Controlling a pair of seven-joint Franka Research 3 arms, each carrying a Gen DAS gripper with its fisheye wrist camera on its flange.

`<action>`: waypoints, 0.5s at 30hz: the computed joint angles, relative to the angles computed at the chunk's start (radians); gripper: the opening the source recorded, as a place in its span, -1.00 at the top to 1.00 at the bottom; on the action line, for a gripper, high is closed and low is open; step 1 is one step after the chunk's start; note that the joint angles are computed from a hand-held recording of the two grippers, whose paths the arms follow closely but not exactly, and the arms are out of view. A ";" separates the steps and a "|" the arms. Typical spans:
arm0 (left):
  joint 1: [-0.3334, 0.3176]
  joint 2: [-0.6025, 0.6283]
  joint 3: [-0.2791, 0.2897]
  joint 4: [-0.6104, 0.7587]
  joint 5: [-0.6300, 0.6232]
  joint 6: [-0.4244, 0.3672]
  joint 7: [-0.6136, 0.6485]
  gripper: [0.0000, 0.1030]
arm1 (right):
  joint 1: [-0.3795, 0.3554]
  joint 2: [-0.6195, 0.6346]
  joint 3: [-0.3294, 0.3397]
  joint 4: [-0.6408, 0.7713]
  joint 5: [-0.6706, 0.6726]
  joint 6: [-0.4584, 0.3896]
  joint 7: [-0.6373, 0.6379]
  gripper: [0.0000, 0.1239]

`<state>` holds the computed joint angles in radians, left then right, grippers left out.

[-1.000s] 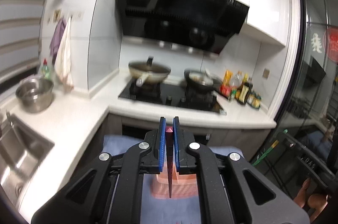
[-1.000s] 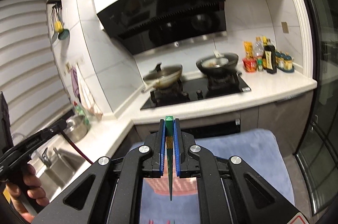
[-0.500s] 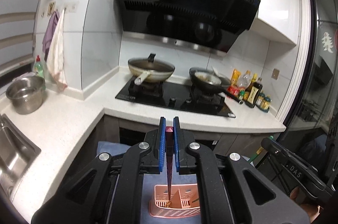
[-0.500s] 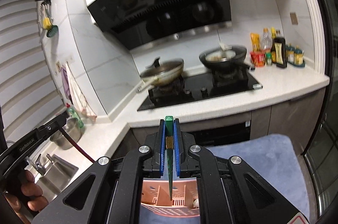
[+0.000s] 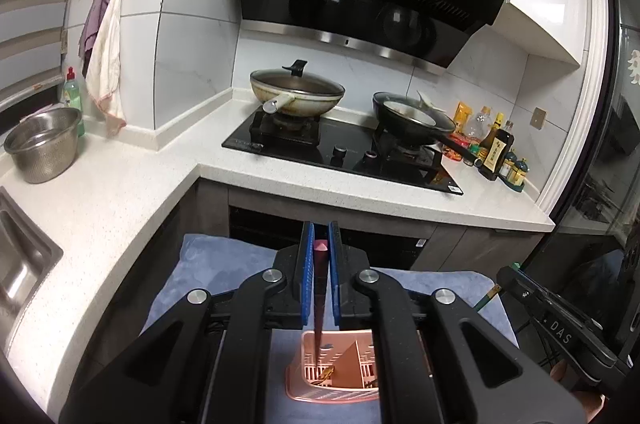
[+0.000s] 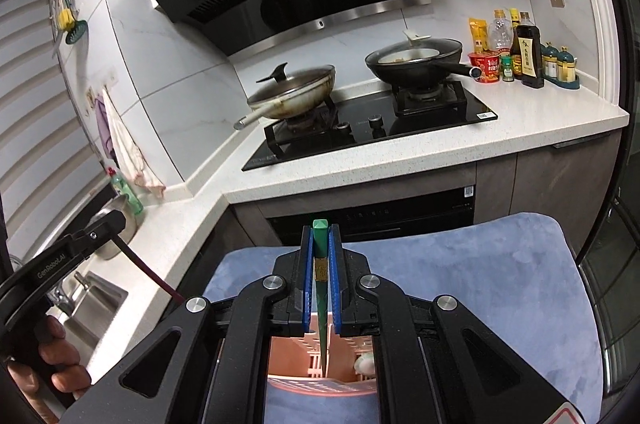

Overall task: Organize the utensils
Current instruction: 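Open both tools to release the chopsticks into the holder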

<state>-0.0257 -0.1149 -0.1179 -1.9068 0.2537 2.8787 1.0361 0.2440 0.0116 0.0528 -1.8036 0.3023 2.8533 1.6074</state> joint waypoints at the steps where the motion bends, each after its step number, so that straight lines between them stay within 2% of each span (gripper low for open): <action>1: 0.000 0.001 0.000 0.001 -0.001 -0.002 0.001 0.85 | 0.000 0.000 0.000 -0.002 -0.008 0.000 0.006 0.88; 6: 0.003 -0.010 0.001 -0.013 0.003 0.004 -0.016 0.79 | -0.001 -0.012 -0.002 -0.019 -0.045 0.019 0.036 0.77; 8: 0.010 -0.016 -0.003 -0.015 0.018 0.000 -0.039 0.44 | -0.003 -0.020 -0.003 -0.024 -0.041 0.022 0.034 0.77; 10: 0.023 -0.029 -0.011 -0.023 0.056 0.000 -0.080 0.30 | -0.004 -0.033 -0.002 -0.033 -0.029 0.021 0.024 0.77; 15: 0.015 -0.066 -0.003 -0.048 0.049 -0.009 -0.071 0.30 | -0.002 -0.078 0.003 -0.072 -0.036 0.025 0.019 0.77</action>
<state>-0.0104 -0.1807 -0.1209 -1.9543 0.3026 2.8698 0.9655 0.2425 -0.0664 0.0562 -1.8760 0.2662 2.8783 1.6263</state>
